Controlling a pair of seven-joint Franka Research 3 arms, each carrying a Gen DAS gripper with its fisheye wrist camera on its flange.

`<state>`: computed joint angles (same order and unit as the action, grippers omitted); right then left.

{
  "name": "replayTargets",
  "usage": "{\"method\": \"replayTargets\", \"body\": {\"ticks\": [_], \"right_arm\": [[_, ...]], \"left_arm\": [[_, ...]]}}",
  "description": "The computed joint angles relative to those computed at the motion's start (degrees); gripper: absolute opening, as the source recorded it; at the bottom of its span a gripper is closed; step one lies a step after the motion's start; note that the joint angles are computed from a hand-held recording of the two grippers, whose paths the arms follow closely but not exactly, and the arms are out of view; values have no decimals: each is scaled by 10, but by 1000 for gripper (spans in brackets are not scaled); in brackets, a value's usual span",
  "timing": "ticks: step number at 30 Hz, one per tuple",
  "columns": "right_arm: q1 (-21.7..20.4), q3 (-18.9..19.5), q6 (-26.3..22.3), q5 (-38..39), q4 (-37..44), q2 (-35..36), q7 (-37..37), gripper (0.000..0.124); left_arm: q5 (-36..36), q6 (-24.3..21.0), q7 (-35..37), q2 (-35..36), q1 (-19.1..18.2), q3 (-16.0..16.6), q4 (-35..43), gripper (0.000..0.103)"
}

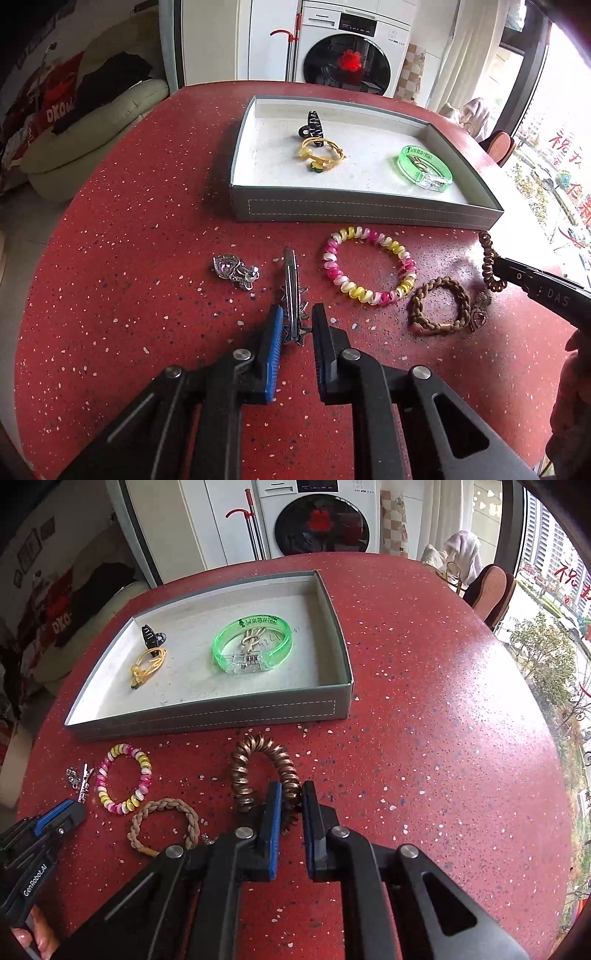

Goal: Organize jewelry
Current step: 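Grasp the silver rhinestone hair clip with the left tool while the right grasps the brown coil tie, then lift both held items and carry them toward the grey tray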

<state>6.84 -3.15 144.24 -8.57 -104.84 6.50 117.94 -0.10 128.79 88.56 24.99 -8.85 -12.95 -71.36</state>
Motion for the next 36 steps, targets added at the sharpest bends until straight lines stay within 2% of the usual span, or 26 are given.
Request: {"method": "replayTargets", "body": {"ticks": [5,18,36], "right_arm": [[0,3,16,5,-17,-18,-3,12],[-5,16,40,35,-40,-50,-26,12],[1,26,41,25,-27,-60,-24,12]], "left_arm": [[-39,7,39,-23,21,-11,-28,34],[-67,38,71,-62,30,-9,-57,34],[-100,54,104,-73,33,-11,-35,34]]}}
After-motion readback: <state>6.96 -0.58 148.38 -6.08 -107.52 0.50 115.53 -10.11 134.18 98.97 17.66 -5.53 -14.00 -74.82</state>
